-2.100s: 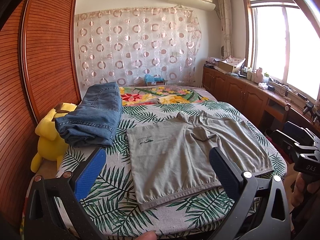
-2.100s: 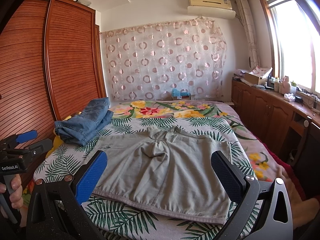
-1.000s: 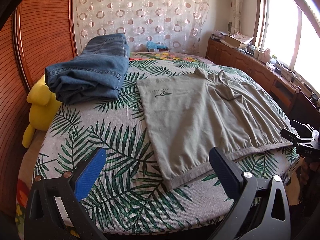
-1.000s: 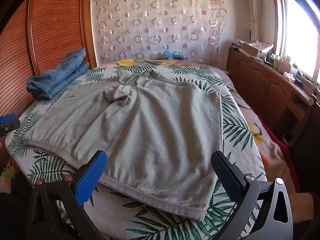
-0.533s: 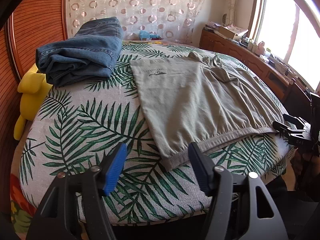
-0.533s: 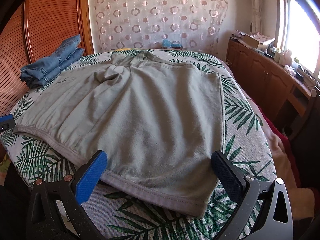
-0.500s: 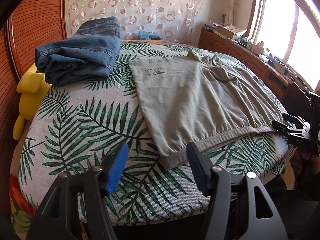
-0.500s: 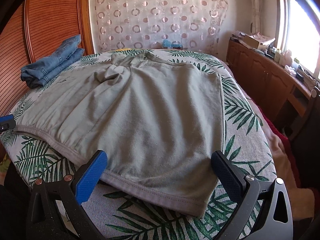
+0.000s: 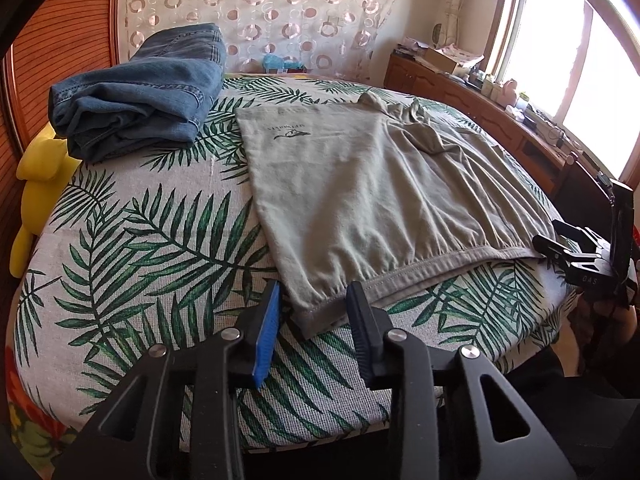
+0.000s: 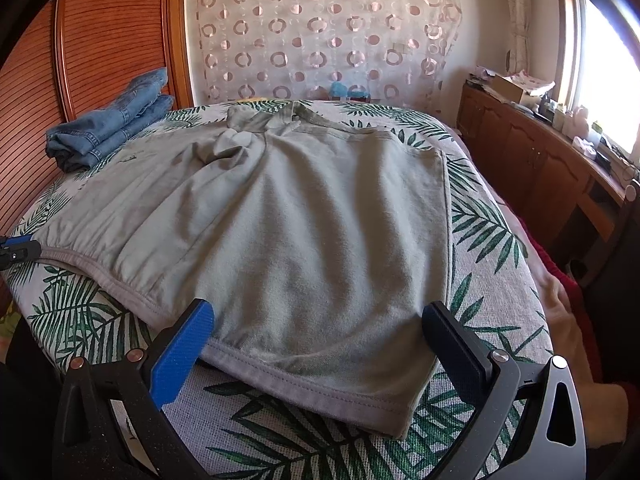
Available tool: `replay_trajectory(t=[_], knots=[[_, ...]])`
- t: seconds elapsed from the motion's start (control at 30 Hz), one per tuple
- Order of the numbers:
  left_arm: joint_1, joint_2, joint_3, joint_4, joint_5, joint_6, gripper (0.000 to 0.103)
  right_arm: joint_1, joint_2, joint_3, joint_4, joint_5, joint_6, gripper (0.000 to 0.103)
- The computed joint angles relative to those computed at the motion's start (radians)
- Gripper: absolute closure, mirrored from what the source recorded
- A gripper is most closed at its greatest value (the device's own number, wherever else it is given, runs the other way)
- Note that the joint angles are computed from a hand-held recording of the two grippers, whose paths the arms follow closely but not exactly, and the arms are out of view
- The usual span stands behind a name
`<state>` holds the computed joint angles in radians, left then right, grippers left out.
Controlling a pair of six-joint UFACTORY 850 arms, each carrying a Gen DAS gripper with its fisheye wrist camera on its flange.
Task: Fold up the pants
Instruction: 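Lower the left tool to the grey pants leg hem and close it, then lift the hem with the left tool and fold the leg over the other leg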
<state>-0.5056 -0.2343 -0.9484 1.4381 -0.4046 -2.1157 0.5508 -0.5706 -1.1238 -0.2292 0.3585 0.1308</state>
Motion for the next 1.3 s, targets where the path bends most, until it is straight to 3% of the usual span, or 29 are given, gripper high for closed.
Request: replay_trajectory(t=[0.07, 0.13, 0.23, 0.4, 0.73, 1.1, 1.3], knots=[[-0.001, -0.005, -0.004, 0.002, -0.005, 0.009, 0.071, -0.001, -0.004, -0.005, -0.001, -0.001, 0.000, 0.000], [0.003, -0.003, -0.001, 0.027, 0.013, -0.011, 0.085, -0.001, -0.005, -0.006, -0.005, -0.001, 0.003, 0.000], [0.005, 0.000, -0.001, 0.049, 0.016, -0.025, 0.096, -0.002, -0.004, -0.008, -0.012, -0.006, 0.007, 0.000], [0.007, 0.022, 0.002, 0.112, 0.028, -0.071, 0.097, -0.001, -0.003, -0.013, -0.025, -0.016, 0.016, 0.000], [0.005, -0.007, -0.092, 0.157, 0.051, -0.006, 0.098, -0.006, -0.007, -0.030, -0.089, -0.040, 0.066, 0.000], [0.005, -0.104, -0.263, 0.079, 0.130, 0.180, 0.098, -0.033, 0.013, -0.010, -0.234, -0.019, 0.224, 0.031], [0.004, -0.153, -0.356, -0.059, 0.160, 0.372, 0.098, -0.045, 0.031, 0.013, -0.240, -0.005, 0.235, 0.051]])
